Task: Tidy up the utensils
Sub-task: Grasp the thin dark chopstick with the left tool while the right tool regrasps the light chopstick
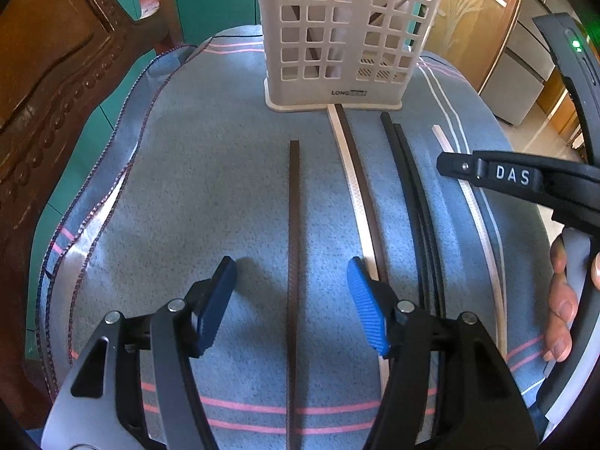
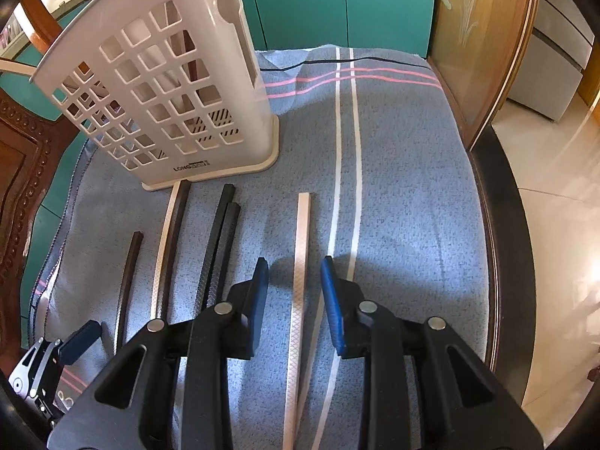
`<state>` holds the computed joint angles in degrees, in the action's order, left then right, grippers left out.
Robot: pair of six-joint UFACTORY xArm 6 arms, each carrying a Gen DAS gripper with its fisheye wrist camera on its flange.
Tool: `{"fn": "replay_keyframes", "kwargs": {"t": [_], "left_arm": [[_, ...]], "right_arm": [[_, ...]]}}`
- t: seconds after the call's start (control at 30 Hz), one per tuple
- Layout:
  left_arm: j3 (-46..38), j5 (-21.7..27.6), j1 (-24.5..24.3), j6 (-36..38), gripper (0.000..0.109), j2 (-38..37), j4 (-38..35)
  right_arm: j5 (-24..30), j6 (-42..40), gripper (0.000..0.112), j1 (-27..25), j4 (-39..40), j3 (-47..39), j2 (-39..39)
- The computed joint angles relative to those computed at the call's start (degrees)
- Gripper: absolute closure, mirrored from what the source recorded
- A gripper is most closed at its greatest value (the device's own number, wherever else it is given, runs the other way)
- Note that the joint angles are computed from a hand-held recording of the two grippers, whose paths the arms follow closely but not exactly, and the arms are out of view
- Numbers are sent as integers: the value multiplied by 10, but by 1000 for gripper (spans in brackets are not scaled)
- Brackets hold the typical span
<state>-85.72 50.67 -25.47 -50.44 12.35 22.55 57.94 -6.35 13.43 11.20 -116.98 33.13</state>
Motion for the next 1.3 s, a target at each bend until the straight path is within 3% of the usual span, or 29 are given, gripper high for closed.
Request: {"fn": "replay_keyframes", "kwargs": {"t": [0.2,0.43,0.57,0.83,1.3], "left_arm": [[-33,18,9,6,44,23,2],[-56,27,13,12,42,39,1],[-47,17,14,15,42,35,2],[-43,4,24,40,41,36,-11],[-113,31,46,104,43,81,-56]], "right_arm": [[-21,2,82,9,-39,7,-1],[-57,12,73,24,-88,45,-19],[-51,11,72,22,-79,41,-17],[5,-9,72,-2,-23,-53,36],[-7,-10,72,13,-66,-39,30]]}}
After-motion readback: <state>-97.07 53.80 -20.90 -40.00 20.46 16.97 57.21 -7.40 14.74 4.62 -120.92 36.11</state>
